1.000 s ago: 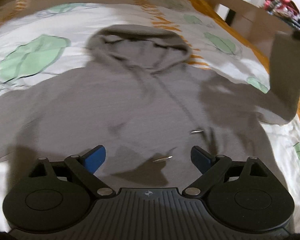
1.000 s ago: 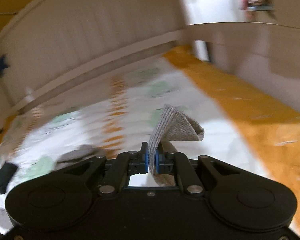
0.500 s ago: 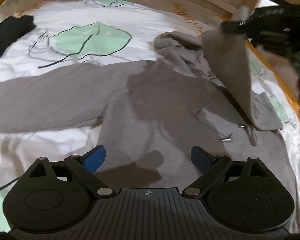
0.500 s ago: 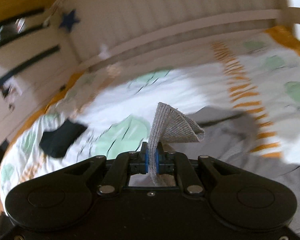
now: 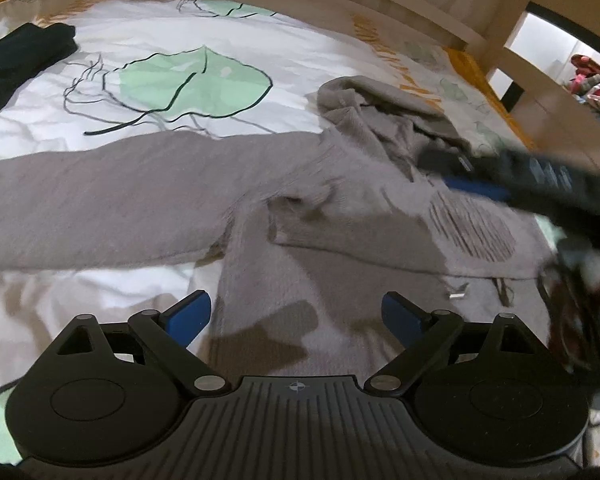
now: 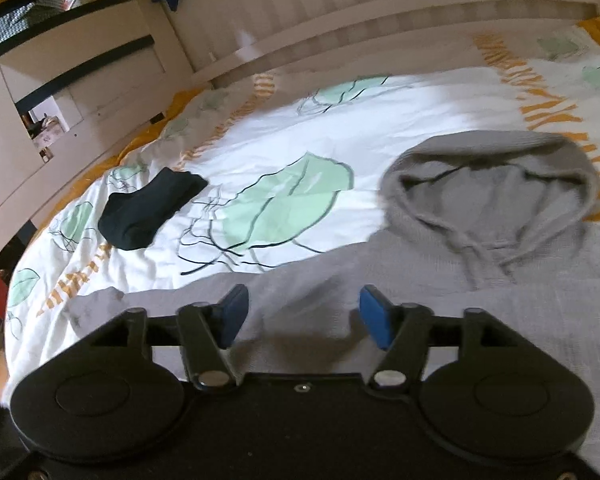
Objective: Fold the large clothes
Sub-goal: 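Open the right tool to release the sleeve on the body, then grasp the other sleeve cuff with the left tool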
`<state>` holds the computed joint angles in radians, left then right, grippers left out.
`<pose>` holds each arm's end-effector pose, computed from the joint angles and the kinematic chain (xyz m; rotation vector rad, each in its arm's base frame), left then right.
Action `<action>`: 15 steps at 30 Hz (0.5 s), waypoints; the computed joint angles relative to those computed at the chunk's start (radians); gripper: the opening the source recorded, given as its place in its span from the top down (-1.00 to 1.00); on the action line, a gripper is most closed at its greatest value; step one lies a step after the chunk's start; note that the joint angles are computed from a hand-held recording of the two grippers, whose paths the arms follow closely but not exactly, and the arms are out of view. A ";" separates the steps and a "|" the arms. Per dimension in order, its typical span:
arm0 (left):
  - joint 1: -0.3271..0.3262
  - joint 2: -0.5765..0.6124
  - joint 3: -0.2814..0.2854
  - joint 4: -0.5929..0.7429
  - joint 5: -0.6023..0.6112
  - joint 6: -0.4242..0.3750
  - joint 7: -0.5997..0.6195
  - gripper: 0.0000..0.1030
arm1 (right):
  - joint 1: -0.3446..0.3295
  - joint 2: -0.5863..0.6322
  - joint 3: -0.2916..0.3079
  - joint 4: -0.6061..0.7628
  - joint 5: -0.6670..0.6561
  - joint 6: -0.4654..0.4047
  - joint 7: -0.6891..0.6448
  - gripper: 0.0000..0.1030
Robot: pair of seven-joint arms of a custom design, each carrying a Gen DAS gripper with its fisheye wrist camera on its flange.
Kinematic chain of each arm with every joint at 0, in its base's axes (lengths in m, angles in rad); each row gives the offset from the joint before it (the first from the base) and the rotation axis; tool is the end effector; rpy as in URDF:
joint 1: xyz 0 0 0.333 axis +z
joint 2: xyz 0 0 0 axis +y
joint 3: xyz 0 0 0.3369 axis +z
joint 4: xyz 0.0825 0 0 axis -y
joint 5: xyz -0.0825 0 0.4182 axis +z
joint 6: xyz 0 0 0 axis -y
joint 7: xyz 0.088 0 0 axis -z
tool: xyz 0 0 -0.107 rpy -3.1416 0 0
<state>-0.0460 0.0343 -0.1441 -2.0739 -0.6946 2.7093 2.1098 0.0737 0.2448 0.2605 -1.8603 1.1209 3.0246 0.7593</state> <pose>0.6175 -0.0952 0.4783 -1.7727 2.1206 -1.0306 0.6679 0.1461 0.4675 -1.5588 1.4927 -0.3682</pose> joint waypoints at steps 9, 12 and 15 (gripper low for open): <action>-0.016 0.099 -0.025 0.097 0.022 0.033 -0.041 -0.79 | 0.029 -0.164 -0.091 -0.262 -0.046 0.086 -0.030 -0.29; -0.013 0.134 -0.033 0.131 0.036 0.021 -0.094 -0.78 | 0.048 -0.200 -0.122 -0.328 -0.034 0.114 -0.045 -0.29; -0.007 0.155 -0.044 0.151 0.026 0.003 -0.125 -0.78 | 0.071 -0.213 -0.145 -0.369 -0.009 0.149 -0.079 -0.29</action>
